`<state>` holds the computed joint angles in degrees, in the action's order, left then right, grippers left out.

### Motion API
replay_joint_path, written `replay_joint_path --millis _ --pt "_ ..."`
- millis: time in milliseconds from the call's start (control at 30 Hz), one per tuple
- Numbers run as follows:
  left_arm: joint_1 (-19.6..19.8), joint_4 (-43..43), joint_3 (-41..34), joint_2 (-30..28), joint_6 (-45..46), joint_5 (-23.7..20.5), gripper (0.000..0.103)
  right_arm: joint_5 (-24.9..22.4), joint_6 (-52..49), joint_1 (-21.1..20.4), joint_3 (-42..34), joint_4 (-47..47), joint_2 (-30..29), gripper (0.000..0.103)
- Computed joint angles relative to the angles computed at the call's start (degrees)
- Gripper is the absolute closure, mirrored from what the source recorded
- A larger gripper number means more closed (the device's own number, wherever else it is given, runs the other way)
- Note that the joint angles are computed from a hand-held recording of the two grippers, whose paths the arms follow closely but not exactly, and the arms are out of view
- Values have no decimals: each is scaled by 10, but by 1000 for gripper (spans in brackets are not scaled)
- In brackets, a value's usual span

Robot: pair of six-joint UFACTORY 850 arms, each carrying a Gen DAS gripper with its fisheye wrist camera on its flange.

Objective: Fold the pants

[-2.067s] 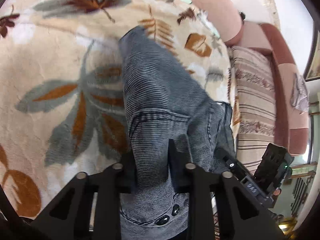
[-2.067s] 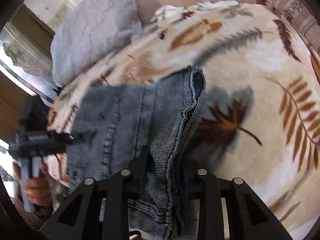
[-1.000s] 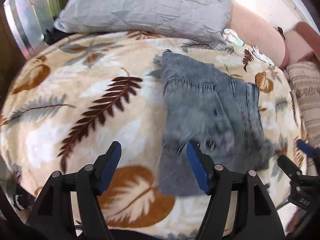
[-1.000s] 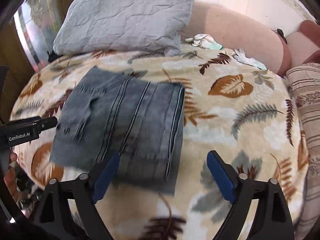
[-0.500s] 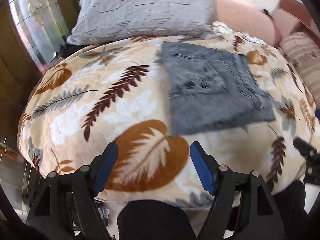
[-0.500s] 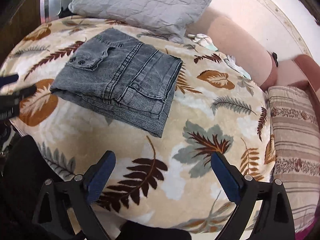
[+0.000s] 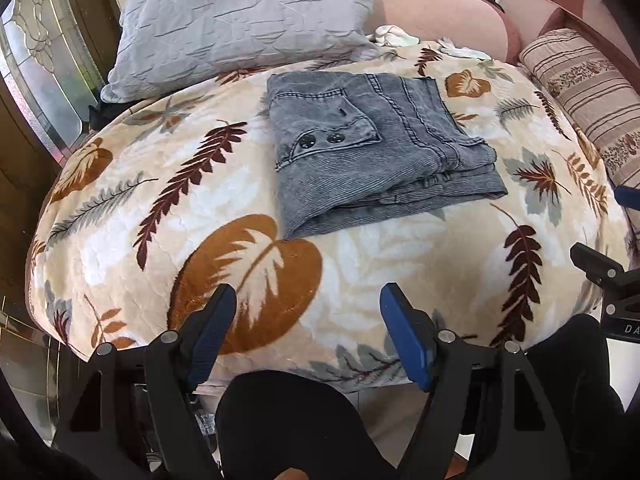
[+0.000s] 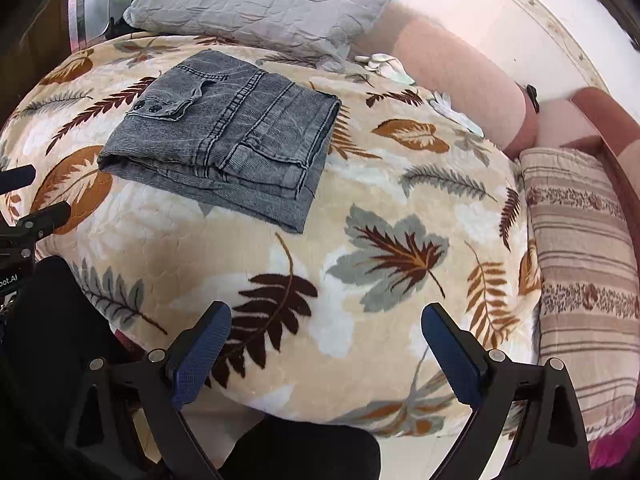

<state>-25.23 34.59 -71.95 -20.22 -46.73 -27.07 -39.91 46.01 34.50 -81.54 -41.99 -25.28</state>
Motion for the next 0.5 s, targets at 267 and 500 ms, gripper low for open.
replay_joint_path --millis 267,500 --pt "0 -28 4 7 25 11 29 -1 2 -1 14 14 8 6" --pt "-2 -74 -4 4 77 16 29 3 1 -6 21 26 13 6"
